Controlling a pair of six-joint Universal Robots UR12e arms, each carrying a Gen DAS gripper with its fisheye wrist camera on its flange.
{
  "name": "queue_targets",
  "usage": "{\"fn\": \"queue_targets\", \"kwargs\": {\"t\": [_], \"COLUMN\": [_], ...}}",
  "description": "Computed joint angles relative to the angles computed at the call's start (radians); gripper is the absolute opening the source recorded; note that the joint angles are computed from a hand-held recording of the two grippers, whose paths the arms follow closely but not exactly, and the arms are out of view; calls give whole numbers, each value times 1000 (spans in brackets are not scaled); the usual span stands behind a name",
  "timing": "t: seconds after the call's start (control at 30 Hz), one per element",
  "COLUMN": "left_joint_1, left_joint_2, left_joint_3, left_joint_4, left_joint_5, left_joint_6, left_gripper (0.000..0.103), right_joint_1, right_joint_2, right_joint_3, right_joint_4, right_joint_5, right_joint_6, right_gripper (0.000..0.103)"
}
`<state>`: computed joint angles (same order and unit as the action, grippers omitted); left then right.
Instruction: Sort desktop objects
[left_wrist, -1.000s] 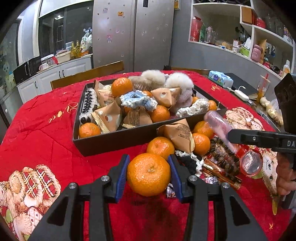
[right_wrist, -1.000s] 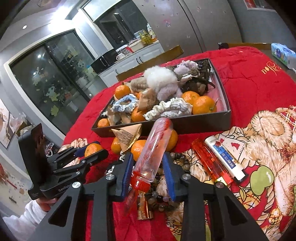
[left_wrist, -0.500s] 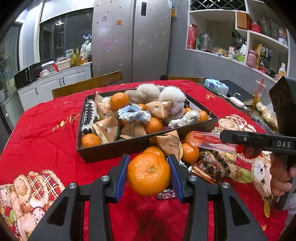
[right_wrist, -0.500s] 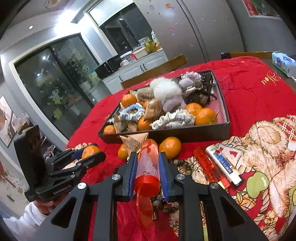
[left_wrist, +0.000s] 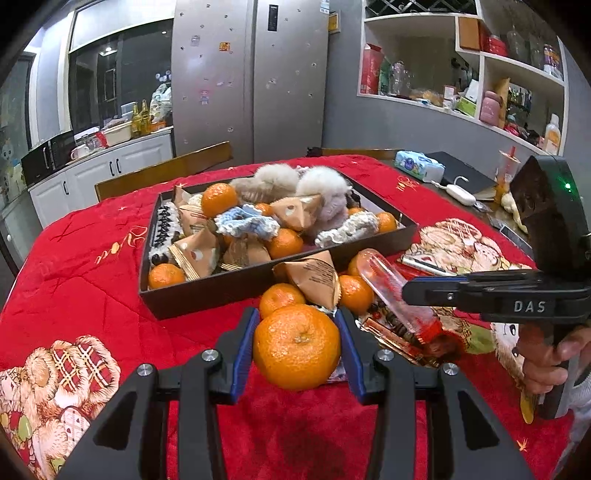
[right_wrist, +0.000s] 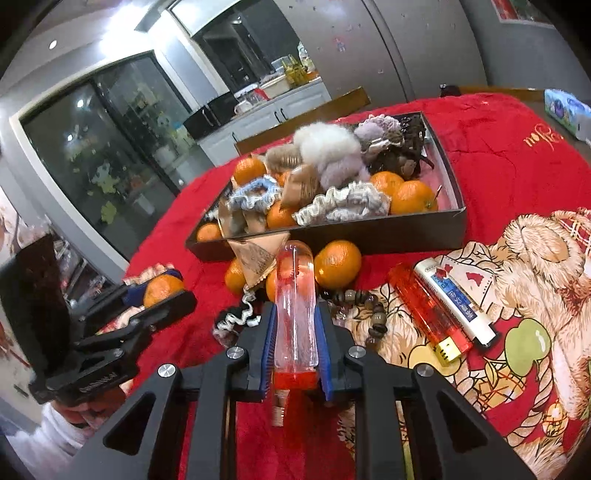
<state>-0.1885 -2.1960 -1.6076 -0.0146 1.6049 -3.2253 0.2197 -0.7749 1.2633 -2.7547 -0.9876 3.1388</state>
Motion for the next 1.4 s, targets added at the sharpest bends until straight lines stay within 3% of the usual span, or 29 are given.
{"fn": "queue_targets", "kwargs": {"t": [0.57, 0.73, 0.9, 1.13, 1.4], "left_joint_1": [7, 9, 11, 9, 5], "left_joint_2": [-9, -10, -11, -6, 15], "left_joint_3": [15, 18, 19, 15, 10], "left_joint_4": [-58, -69, -75, -59, -14], "left_joint_5": [-19, -23, -26, -27, -32], "left_joint_6": [-13, -18, -24, -24, -33], "left_gripper": [44, 44, 44, 44, 44], "right_joint_1": [13, 31, 33, 34, 29], "right_joint_2": [0, 1, 1, -8, -29], "right_joint_3": [-2, 7, 8, 16, 33], "right_joint_4": [13, -14, -22, -34, -125], "right_joint_5": [-32, -90, -95, -95, -83], "right_joint_6": [-51, -95, -98, -95, -56], "right_gripper": [23, 23, 23, 23, 23]}}
